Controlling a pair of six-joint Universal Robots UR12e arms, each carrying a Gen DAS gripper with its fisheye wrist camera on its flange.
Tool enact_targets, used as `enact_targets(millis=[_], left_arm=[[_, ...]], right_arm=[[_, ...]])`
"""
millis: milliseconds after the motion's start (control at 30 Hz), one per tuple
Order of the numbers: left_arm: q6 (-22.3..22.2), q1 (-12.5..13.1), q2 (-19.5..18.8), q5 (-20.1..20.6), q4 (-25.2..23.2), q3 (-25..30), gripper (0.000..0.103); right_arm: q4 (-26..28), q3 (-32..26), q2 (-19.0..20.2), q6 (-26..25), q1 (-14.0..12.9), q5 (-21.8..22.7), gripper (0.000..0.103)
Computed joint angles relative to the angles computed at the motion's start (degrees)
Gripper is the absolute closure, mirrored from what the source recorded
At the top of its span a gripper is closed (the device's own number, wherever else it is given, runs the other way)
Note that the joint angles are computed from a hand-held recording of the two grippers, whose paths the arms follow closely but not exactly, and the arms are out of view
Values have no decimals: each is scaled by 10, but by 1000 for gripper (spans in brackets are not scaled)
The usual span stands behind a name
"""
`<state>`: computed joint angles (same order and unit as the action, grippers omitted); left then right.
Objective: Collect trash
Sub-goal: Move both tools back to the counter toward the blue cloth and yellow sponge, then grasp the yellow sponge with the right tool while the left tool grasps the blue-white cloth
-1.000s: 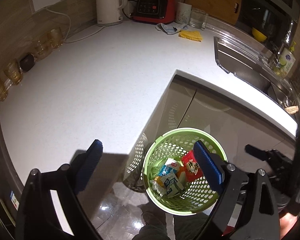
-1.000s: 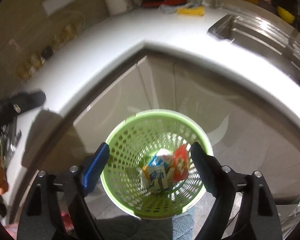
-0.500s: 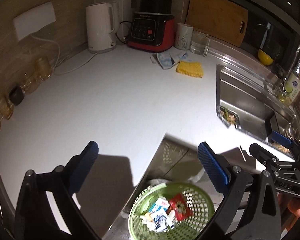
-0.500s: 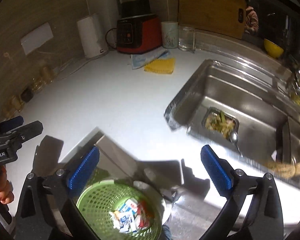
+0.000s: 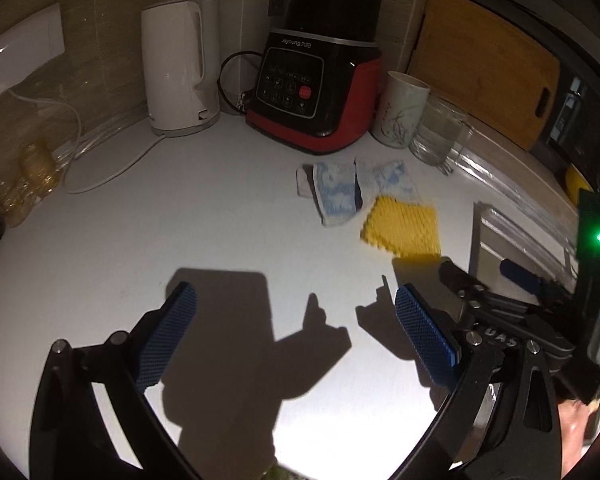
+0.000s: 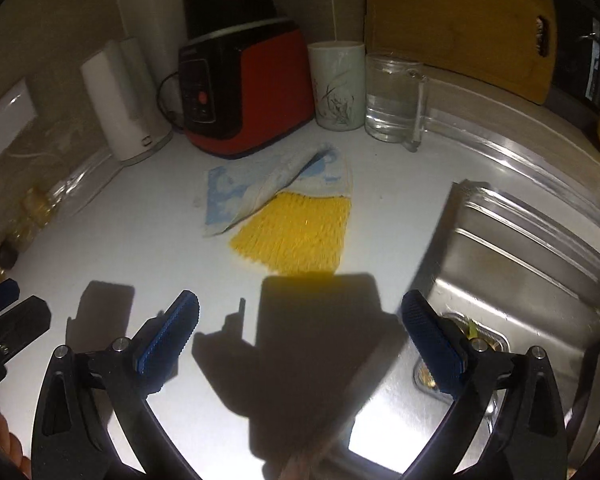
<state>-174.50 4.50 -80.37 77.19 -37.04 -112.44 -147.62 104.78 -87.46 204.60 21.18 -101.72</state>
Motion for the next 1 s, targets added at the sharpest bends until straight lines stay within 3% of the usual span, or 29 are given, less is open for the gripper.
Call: enact_targets(millis=[300,367,467,533,567,633,667,700,733,1000], left_arm=[[-51,-27,-75,38,14,49,8],[-57,-27,-83,45,12,55,8],[-64,-26,-88,52,7,60,8],[-63,-25,-90,56,7,62,8],[-60,-26,-90,60,8,62,8],[-53,-29,-93,68,11,65,8],[-50,-31,-94,73,12,66,8],[-47,-33,-96,76,14,67,8],[-47,-34,-98,76,13,69,8],[-38,-61,-133,67,13,102,8]], right_arm=[[13,-48,66,-19,-30,37,6],[15,-54,73,-20,-32,44,12],[23,-61,79,-25,-34,54,31],[27,-60,80,-25,-35,61,49],[23,-56,78,-21,-37,70,51],[12,-49,75,-19,-39,76,69],[6,-45,73,-18,-41,82,72],[0,-43,71,-19,-42,84,86],[-2,-39,66,-21,-42,87,92],[-19,-9,33,-41,-49,100,93]])
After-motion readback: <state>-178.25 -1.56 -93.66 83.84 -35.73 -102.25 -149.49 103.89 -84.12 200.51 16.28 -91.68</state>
